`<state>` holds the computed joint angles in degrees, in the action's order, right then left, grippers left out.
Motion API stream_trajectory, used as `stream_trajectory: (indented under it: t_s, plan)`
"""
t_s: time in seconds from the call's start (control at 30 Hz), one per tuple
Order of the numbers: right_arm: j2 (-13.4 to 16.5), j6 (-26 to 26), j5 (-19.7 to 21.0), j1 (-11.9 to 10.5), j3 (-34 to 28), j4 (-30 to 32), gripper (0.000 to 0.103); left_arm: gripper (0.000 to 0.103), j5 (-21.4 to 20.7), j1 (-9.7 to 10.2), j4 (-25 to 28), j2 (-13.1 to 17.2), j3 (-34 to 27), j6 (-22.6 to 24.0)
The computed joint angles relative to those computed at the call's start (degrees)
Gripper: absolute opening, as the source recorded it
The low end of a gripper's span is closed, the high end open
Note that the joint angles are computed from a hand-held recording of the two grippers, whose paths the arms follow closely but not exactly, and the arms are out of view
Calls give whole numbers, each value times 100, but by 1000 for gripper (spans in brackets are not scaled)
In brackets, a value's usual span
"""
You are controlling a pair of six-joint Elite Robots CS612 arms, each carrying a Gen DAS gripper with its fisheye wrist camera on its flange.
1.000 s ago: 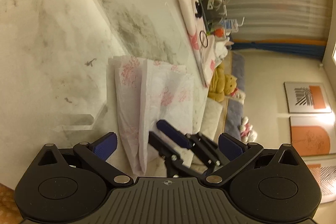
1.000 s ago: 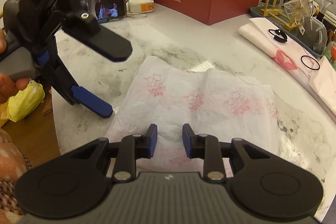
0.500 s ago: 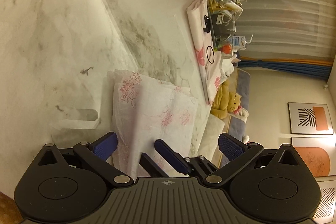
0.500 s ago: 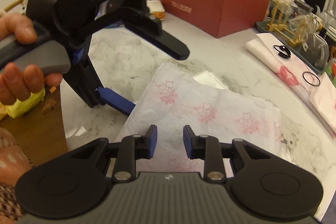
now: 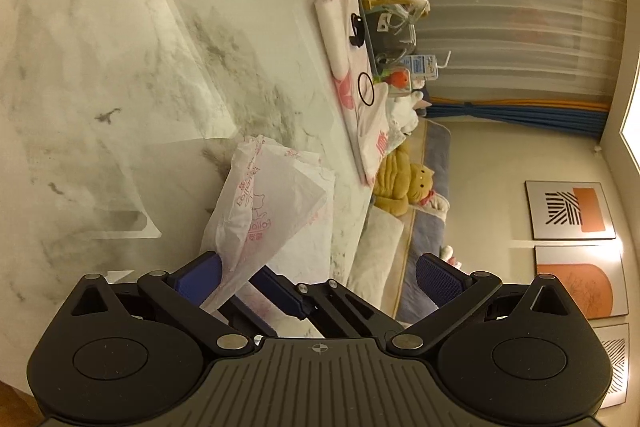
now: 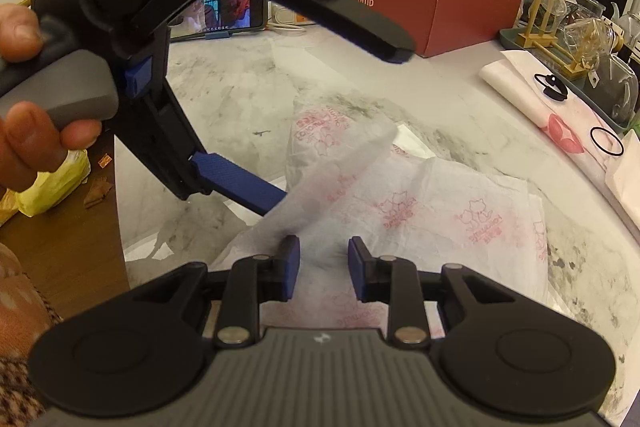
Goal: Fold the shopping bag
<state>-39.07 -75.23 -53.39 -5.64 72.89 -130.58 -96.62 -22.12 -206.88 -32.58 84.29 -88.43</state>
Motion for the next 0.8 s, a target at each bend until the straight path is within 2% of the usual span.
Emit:
stream_trajectory:
  t_s: [0.1, 0.2, 0.27, 0.37, 0.43, 0.5, 0.57, 0.67, 0.73, 0.8]
  plan:
    - [11, 78, -13, 0, -59, 133, 27, 103, -29, 17, 94, -11, -17, 78]
    - [5, 136, -155, 28, -166, 439, 33, 103, 228, 10, 167, -102, 120, -15]
    - [-8, 171, -281, 53, -231, 631, 31, 103, 406, 8, 273, -205, 254, -25]
    - [-51, 330, -275, 28, -44, -123, 30, 103, 638, 7, 447, -393, 454, 278]
    - [-58, 513, -299, 2, 15, -517, 29, 103, 764, -1, 534, -505, 485, 889]
    - [-48, 841, -367, -31, 28, -867, 23, 103, 771, 6, 560, -573, 438, 1629]
    - [-31, 1244, -434, -73, 28, -1175, 22, 103, 399, 53, 734, -559, 216, 2378]
    - [-26, 1700, -387, -157, -87, -926, 22, 103, -129, 96, 1456, -443, -300, 3441]
    - [-52, 1834, -400, -210, -198, -368, 22, 103, -248, 113, 2160, -328, -636, 3882]
    - [-91, 1763, -524, -245, -237, 42, 22, 103, -213, 126, 2813, -247, -852, 4064]
